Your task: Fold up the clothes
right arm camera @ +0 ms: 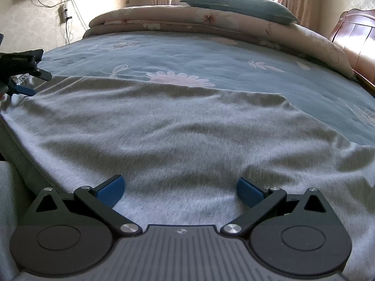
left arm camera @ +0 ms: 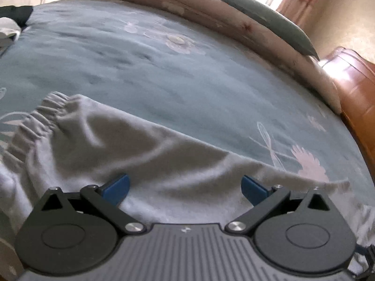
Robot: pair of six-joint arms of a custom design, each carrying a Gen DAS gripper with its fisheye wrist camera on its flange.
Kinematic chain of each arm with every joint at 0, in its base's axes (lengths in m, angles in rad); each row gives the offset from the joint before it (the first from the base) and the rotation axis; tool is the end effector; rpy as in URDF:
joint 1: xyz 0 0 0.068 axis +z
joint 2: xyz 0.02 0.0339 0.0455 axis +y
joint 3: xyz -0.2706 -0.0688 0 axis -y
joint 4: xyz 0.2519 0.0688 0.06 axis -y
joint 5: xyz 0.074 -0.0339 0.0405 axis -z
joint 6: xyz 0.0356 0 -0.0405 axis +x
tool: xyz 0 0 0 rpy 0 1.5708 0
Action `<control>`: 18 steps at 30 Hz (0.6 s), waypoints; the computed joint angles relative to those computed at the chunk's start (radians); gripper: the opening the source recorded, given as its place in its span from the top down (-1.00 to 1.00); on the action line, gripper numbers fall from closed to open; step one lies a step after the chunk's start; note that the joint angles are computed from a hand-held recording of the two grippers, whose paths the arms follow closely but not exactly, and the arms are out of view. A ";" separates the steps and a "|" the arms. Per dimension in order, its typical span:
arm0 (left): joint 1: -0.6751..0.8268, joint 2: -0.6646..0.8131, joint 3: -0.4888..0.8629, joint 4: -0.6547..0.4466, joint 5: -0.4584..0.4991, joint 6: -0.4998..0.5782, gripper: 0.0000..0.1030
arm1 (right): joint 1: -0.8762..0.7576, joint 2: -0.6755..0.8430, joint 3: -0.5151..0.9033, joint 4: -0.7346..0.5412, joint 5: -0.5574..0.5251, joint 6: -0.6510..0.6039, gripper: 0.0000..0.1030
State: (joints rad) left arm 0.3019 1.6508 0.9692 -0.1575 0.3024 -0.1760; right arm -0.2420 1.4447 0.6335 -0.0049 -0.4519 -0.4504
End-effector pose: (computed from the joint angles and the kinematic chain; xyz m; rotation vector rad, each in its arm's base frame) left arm 0.3346 0.0931 0.1908 -0.4279 2.3431 -0.3043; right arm 0.2713 -0.0509 0.1634 -0.4443 2.2490 0.1866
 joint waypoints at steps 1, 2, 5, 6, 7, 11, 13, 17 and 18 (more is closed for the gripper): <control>-0.008 -0.009 0.012 -0.039 -0.073 -0.018 -0.96 | -0.001 0.001 0.002 -0.003 -0.002 -0.003 -1.00; -0.011 -0.017 0.019 -0.063 -0.118 -0.027 -0.96 | -0.005 0.003 0.003 -0.002 -0.007 -0.005 -1.00; 0.017 -0.037 0.017 -0.070 -0.071 -0.010 -0.96 | -0.008 0.004 -0.008 0.019 -0.012 -0.003 -1.00; 0.029 -0.039 0.018 -0.054 -0.029 -0.008 -0.96 | -0.008 0.004 -0.011 0.023 -0.013 -0.003 -1.00; 0.038 -0.036 0.024 -0.032 0.005 -0.015 -0.96 | -0.008 0.005 -0.010 0.024 -0.014 -0.003 -1.00; 0.076 0.036 0.073 0.088 0.144 -0.104 -0.96 | -0.006 0.006 -0.008 0.021 -0.011 -0.002 -1.00; 0.104 0.099 0.115 0.104 0.207 -0.166 -0.96 | -0.004 0.005 -0.007 0.018 -0.009 -0.003 -1.00; 0.139 0.163 0.160 0.052 0.153 -0.181 -0.95 | -0.005 0.006 -0.005 0.017 -0.012 -0.005 -1.00; 0.151 0.156 0.154 0.045 0.160 -0.177 -0.95 | -0.006 0.006 -0.006 0.020 -0.014 -0.005 -1.00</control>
State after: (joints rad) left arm 0.4529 1.8072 1.1233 -0.1123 0.4622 -0.3532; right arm -0.2480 1.4505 0.6272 0.0149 -0.4657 -0.4555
